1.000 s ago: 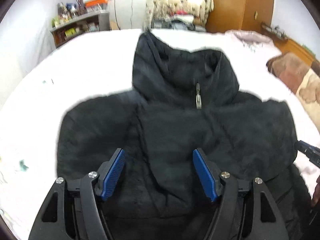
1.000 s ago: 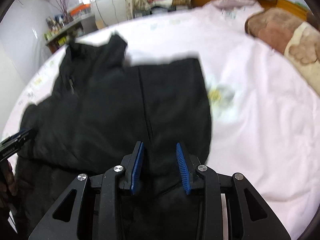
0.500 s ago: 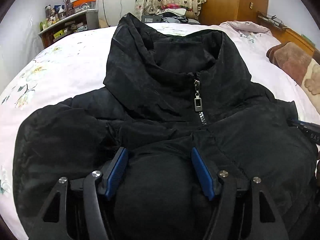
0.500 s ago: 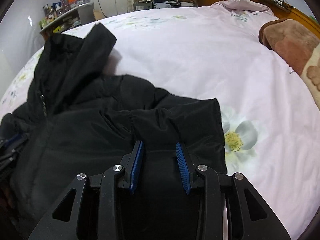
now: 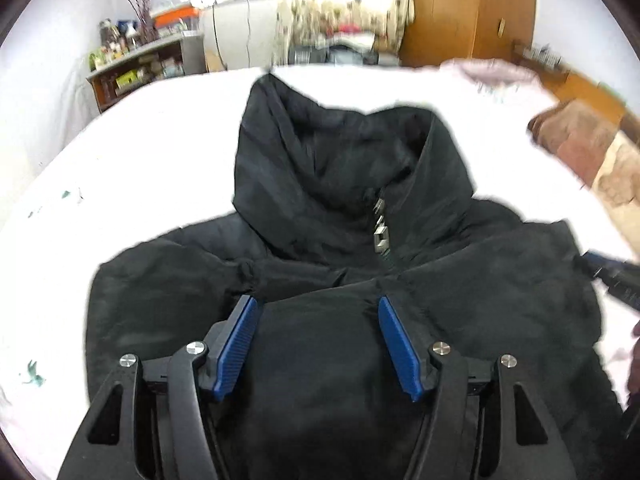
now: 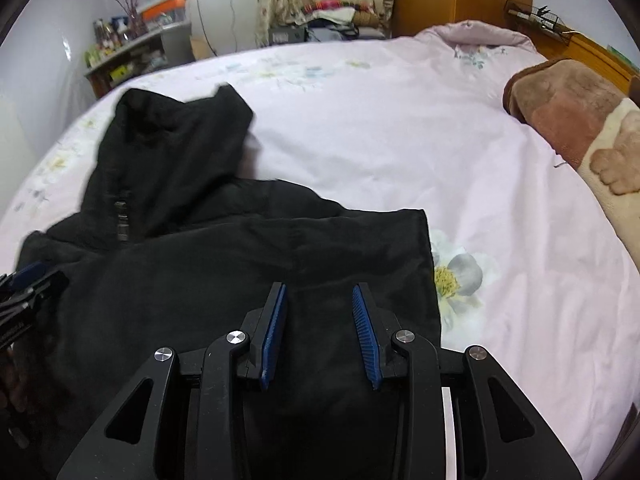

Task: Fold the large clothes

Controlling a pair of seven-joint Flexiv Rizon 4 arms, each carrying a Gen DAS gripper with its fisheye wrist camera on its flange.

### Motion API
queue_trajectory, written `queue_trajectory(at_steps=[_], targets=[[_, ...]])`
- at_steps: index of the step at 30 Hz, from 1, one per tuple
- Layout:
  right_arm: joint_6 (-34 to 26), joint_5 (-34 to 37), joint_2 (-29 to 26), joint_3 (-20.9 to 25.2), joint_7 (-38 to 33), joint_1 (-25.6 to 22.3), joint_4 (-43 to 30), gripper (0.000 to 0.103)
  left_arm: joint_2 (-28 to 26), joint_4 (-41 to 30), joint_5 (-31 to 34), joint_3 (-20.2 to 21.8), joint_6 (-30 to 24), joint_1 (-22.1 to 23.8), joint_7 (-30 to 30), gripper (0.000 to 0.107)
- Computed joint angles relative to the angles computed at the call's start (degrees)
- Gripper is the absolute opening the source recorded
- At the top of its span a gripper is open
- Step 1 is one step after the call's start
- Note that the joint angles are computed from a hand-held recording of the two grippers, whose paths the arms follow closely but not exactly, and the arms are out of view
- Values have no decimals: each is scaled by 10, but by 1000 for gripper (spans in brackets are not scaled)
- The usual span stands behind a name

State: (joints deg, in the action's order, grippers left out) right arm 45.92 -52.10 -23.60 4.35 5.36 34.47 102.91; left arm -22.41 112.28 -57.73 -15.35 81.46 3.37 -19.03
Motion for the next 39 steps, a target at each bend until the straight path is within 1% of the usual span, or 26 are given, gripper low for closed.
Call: queue_trajectory(at_steps=[1,2,4,5,6,7,8,9,11,12,15,19,23,26,29,31,35,37,39], targets=[[2,-5,5,3,5,6,2,35,18,16,-42,-24,-2,16,35,65],[6,-10,5,4,9,9,2,35,30,25,-72,-29,-8,18,59,65],[15,-16,2,9,12,16,2,35,44,43,-110,-27,-10,11,103,65],[17,-14,-3,10,9,18,-2,35,41,48,-107,-19,-4,2,111,65],[22,-10,-11,12,1,20,-6,35,28,48,-68,7,-2,-15,83,65],[27,3,-20,15,-11,19,-12,35,13,42,-19,31,-7,-26,42,65],[26,15,-30,15,-21,21,-20,35,2,41,-7,36,-7,-27,33,67],[29,23,-37,14,-28,22,-22,35,-5,40,-10,28,-2,-20,37,68],[39,34,-44,10,-36,24,-22,35,-11,34,-3,26,-22,-10,16,68],[45,37,-46,7,-35,25,-20,35,-12,35,-2,22,-20,-7,16,68],[52,46,-50,1,-42,28,-20,35,-17,37,-7,5,1,-1,32,69],[55,52,-56,-4,-44,34,-22,35,-19,43,-28,-19,16,12,54,70],[61,59,-59,-7,-49,34,-23,35,-18,47,-40,-26,24,15,69,70],[53,64,-62,-8,-58,37,-28,35,-18,48,-45,-27,28,14,74,71],[50,61,-63,-11,-58,40,-28,35,-19,47,-36,-20,30,8,67,71],[49,62,-64,-11,-58,41,-28,35,-20,44,-17,-10,20,6,51,72],[42,79,-64,-4,-72,38,-35,35,-13,34,57,27,-23,-3,-7,72],[39,92,-62,1,-86,35,-39,35,-7,25,93,45,-63,-1,-37,72],[28,104,-57,5,-100,34,-42,35,1,13,115,56,-107,7,-57,72]])
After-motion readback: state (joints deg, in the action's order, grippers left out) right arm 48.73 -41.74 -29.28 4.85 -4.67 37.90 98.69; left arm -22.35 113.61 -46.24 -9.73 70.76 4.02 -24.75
